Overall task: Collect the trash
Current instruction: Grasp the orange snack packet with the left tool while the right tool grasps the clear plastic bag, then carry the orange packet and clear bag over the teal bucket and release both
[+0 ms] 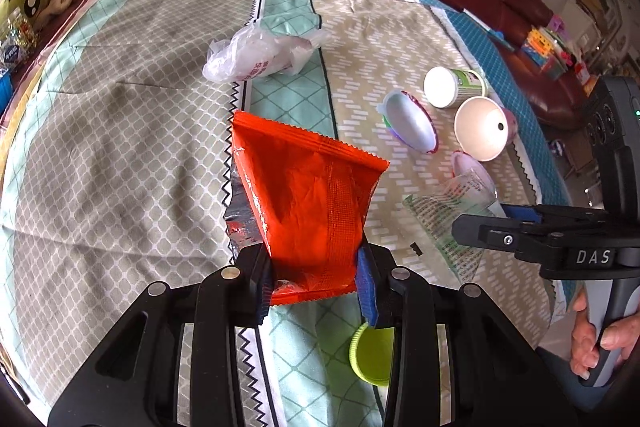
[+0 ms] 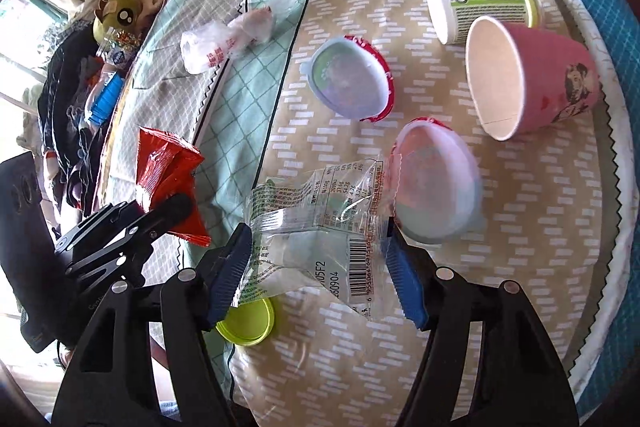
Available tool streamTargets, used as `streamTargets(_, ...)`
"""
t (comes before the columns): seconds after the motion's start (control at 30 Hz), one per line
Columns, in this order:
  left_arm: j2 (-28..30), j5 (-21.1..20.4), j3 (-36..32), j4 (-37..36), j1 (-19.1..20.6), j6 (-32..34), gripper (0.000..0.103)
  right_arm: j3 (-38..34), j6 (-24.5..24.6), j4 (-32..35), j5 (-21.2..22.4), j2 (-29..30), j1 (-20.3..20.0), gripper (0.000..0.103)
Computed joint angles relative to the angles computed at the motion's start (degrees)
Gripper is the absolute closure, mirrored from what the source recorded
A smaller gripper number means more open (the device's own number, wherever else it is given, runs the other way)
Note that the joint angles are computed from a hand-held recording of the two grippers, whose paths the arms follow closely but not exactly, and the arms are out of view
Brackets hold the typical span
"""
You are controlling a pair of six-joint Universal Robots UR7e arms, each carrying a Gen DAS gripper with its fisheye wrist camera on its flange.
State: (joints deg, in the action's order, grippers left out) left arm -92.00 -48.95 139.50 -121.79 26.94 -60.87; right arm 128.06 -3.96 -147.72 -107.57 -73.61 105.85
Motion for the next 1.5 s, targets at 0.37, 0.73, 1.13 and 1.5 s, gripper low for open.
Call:
streamTargets(0.37,12.9,-2.1,-6.2,-11.7,-2.7,9.2,0.068,2.5,-1.8,-0.7,1.2,-15.2,-7.6,0.039)
streamTargets(0.73,35.7,-9.6,-21.1,-24.7,-3.4,24.7,0.068,1.8,-6.3,1.5,3.8,-30.6,-21.5,0.039)
streamTargets(1.13,56.8,-16.5,-41.6,-23.2,-3.5,33.8,0.068,-1.8,-12.9,5.3,14.9,-41.4,-43.9,0.038)
streamTargets(1.5,71.2,-19.7,-60.0,-15.3,-2.5,37.3,0.067,-6.9,-15.0,6.8,22.2,-40.8,-57.7,0.038)
